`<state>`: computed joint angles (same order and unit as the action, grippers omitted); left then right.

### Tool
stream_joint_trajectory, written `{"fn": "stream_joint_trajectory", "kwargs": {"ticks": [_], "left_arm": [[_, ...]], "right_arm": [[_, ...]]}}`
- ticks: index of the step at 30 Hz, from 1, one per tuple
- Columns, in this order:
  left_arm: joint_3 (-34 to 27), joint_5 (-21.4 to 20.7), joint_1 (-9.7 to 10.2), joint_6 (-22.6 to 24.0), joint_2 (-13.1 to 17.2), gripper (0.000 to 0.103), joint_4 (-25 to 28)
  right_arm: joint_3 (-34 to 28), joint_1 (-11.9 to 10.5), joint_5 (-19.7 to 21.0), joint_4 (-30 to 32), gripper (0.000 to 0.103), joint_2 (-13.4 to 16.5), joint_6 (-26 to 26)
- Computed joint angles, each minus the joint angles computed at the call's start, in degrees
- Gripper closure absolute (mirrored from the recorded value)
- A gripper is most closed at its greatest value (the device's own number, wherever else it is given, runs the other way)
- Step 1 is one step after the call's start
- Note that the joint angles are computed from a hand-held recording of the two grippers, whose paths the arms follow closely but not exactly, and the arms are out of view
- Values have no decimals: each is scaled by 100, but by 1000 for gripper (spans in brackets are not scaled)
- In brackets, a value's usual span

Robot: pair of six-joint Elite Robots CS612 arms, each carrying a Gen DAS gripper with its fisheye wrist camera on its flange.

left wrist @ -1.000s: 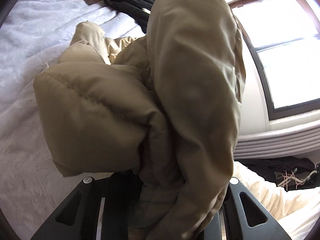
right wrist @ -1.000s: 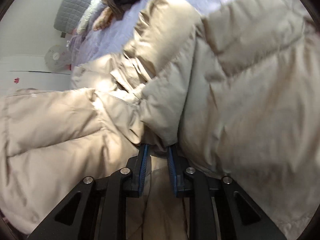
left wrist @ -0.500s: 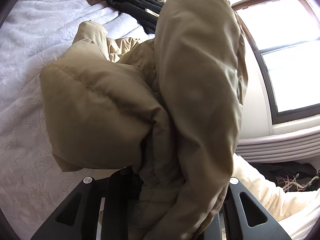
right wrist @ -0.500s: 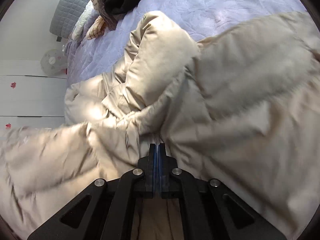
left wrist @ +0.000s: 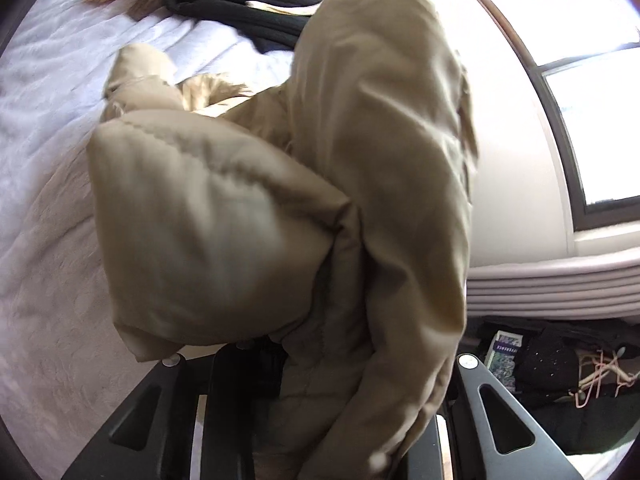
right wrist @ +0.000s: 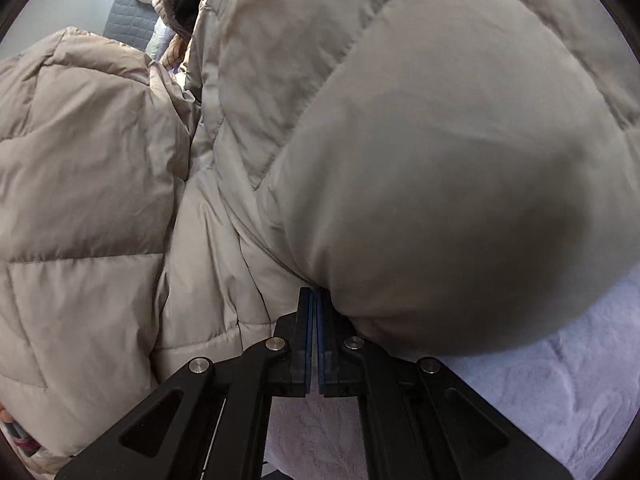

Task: Fold large clothes
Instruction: 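Lift the folded coat with both tools and bundle it together, then open the left tool away from the coat while the right tool keeps holding it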

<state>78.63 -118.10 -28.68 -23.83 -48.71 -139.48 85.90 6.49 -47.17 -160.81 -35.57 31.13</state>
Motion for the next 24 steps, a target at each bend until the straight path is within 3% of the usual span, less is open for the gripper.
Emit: {"fn": "stream_joint_trajectory", "kwargs": {"ticks": [1, 2, 3, 5, 9, 12, 14, 15, 16, 19, 22, 24], "left_arm": [[-122, 98, -80, 84, 53, 76, 121], [-144, 101, -135, 180, 62, 68, 150], [-243, -15, -178, 290, 151, 53, 134], [-424, -156, -243, 388, 336, 40, 74], [-731, -334, -343, 645, 714, 28, 97], [-885, -453, -350, 446, 938, 28, 56], [-843, -524, -343, 372, 969, 22, -13], [-808, -596, -338, 315, 976, 15, -89], [-770, -627, -342, 233, 974, 13, -186], [-724, -475, -384, 219, 947, 13, -174], [-634, -365, -426, 263, 865, 13, -104], [-773, -370, -440, 294, 894, 13, 69]], "right_arm": [[-10, -27, 113, -91, 103, 50, 75], [-12, -55, 239, -207, 103, 97, 190], [-6, -84, 362, -330, 103, 137, 327], [33, -142, 559, -463, 103, 153, 497], [420, -303, 525, -894, 99, -84, 733], [773, -417, -55, -1011, 94, -405, 776], [1041, -469, -693, -1046, 51, -686, 721], [1169, -491, -967, -1212, 41, -804, 747], [1269, -512, -1151, -1373, 37, -904, 732], [1381, -510, -1483, -1723, 37, -1113, 493], [1292, -417, -1662, -1868, 31, -1166, 76], [941, -296, -1937, -1672, 31, -1030, -8]]}}
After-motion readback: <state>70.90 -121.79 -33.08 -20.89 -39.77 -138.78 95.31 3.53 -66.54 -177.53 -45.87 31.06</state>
